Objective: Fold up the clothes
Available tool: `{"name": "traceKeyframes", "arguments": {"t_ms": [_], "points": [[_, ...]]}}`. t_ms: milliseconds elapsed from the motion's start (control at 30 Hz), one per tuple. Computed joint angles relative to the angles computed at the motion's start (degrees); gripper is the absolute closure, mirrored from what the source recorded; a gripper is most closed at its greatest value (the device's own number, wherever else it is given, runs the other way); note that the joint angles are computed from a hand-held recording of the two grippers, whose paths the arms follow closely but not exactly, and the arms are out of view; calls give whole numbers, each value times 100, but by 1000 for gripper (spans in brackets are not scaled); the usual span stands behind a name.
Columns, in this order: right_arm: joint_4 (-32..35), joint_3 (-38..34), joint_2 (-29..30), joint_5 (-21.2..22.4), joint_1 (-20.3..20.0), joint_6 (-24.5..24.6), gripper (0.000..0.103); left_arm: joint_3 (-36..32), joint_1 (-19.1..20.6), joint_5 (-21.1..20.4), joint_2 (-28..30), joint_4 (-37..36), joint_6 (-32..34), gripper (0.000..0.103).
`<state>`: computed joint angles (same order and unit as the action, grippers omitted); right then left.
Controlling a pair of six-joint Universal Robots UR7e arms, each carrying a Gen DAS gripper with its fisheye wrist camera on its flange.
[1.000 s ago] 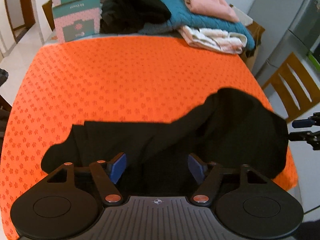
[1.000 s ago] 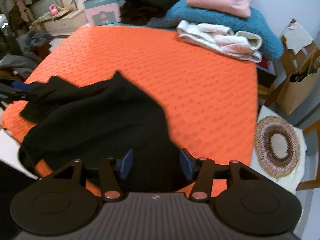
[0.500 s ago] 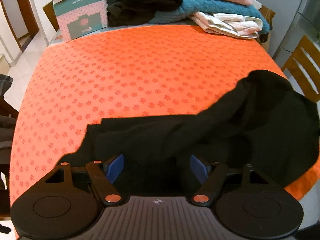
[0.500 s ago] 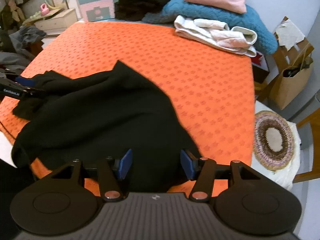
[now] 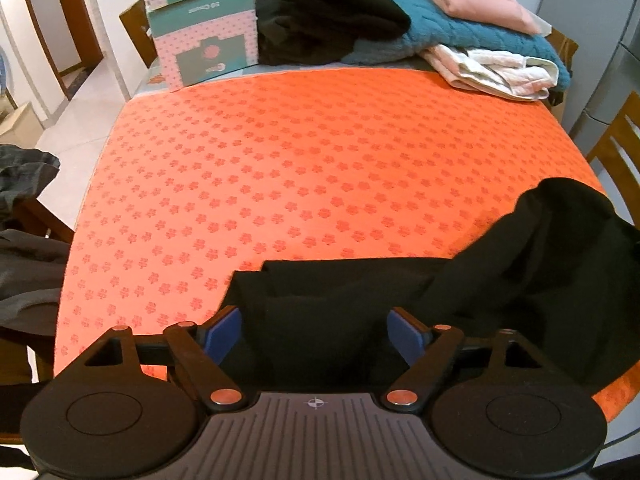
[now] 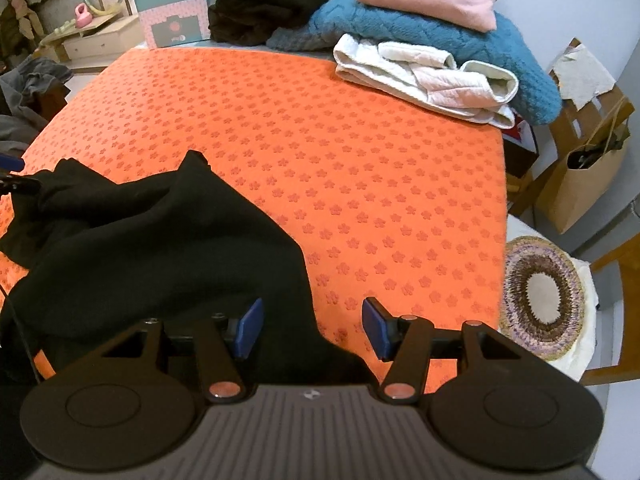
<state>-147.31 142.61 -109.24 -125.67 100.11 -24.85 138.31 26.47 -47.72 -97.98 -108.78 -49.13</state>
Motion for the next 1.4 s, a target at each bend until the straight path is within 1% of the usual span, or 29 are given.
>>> {"name": "traceKeyframes", "arguments": {"t_ms": [100, 267, 300, 333, 367, 400, 433, 467, 500, 533, 567, 633, 700, 800, 900, 1033, 1167, 1267, 1400], "points": [[7, -51, 139, 82, -77, -6, 42, -51, 127, -3, 59, 33, 101, 17], [135, -82, 245, 234, -172, 115, 43, -61, 301, -58, 206, -168, 392, 14], [168, -90, 260, 263, -188, 141, 48, -56, 328, -78, 244, -230, 460, 13], [236, -97, 252, 309, -203, 187, 56, -51, 356, -97, 282, -291, 528, 13], [302, -103, 245, 355, -219, 231, 60, -46, 383, -113, 314, -342, 586, 13], [337, -102, 237, 379, -217, 273, 68, -40, 409, -128, 347, -393, 643, 13], [372, -102, 229, 403, -216, 313, 78, -28, 437, -142, 380, -455, 696, 12], [406, -101, 221, 427, -215, 354, 81, -15, 465, -157, 413, -516, 749, 12], [440, -101, 213, 451, -214, 394, 91, -3, 492, -170, 445, -576, 801, 13], [471, -99, 206, 476, -214, 432, 94, 16, 510, -180, 459, -636, 840, 18], [462, -88, 188, 468, -187, 469, 95, 36, 528, -192, 471, -699, 881, 25], [427, -109, 150, 464, -112, 545, 98, 68, 564, -254, 442, -841, 959, 77], [395, -186, 132, 463, 6, 585, 98, 79, 602, -303, 400, -983, 1013, 93], [339, -366, 173, 432, 268, 591, 99, 72, 538, -120, 270, -1025, 930, 94], [332, -653, 418, 365, 582, 489, 99, -16, 533, 75, 85, -936, 757, 95], [186, -1136, 1048, 331, 895, 116, 99, -217, 532, 474, -286, -572, 529, 95], [-56, -1693, 1875, 335, 1162, -347, 99, -453, 473, 953, -869, 212, 28, 95], [-333, -2161, 2575, 326, 1402, -716, 99, -658, 402, 1295, -1326, 1018, -555, 96], [-595, -2862, 3481, 431, 1634, -1163, 99, -995, 184, 1692, -1932, 2623, -1795, 96]]}}
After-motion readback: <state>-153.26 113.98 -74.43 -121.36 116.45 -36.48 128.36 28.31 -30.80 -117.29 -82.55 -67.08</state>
